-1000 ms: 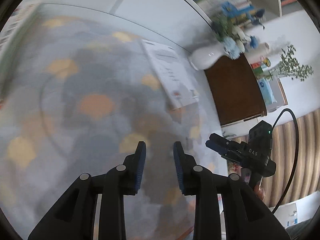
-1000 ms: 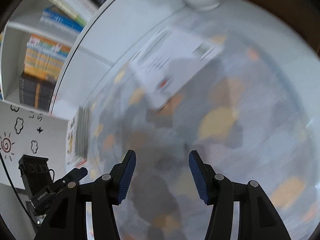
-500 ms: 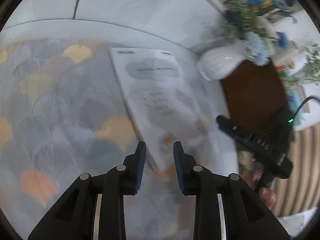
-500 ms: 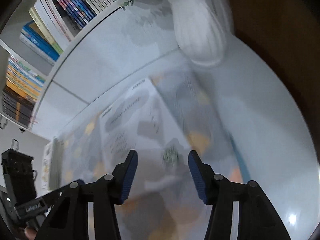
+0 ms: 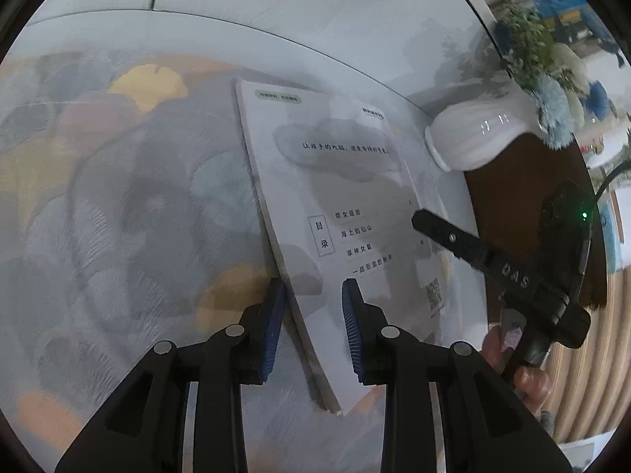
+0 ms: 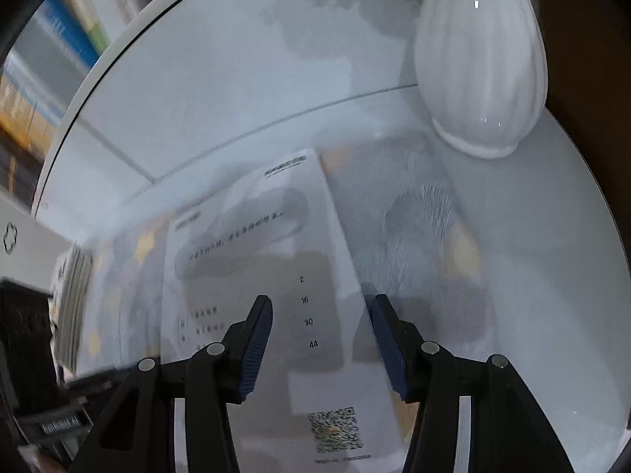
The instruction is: Organize books
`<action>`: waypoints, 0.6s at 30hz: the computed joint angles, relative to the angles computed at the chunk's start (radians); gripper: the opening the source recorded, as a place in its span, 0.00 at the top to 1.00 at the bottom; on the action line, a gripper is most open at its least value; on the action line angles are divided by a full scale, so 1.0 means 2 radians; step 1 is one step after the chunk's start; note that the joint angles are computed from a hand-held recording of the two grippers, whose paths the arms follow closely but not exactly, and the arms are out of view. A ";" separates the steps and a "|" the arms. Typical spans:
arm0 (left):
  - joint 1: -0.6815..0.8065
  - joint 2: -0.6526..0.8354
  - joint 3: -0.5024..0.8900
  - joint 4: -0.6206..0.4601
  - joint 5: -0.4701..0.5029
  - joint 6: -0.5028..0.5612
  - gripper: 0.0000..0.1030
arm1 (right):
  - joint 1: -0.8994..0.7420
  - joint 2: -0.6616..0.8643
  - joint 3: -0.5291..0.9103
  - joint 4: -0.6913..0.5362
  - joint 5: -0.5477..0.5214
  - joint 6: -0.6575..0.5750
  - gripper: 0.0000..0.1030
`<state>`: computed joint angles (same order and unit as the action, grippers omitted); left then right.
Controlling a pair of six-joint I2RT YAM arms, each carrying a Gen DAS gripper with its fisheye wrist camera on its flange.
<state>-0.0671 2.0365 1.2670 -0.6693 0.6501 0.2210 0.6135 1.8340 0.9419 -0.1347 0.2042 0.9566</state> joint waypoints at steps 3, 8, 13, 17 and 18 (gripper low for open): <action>0.024 -0.026 -0.026 -0.021 -0.003 0.034 0.75 | 0.038 -0.024 -0.028 0.009 -0.011 0.043 0.50; 0.091 -0.097 -0.116 -0.062 -0.033 0.130 0.75 | 0.155 -0.040 -0.051 0.003 0.018 0.151 0.50; 0.189 -0.168 -0.206 -0.134 -0.080 0.286 0.75 | 0.280 -0.031 -0.046 -0.007 0.023 0.235 0.44; 0.269 -0.190 -0.234 -0.172 -0.094 0.355 0.75 | 0.337 -0.037 -0.058 -0.005 0.007 0.249 0.44; 0.282 -0.191 -0.236 -0.174 -0.090 0.358 0.75 | 0.345 -0.043 -0.070 0.003 0.016 0.269 0.44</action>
<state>0.4964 1.6547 0.7954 -1.0179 0.4707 0.9362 1.3026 1.7486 0.8010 -0.1280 0.2359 1.4945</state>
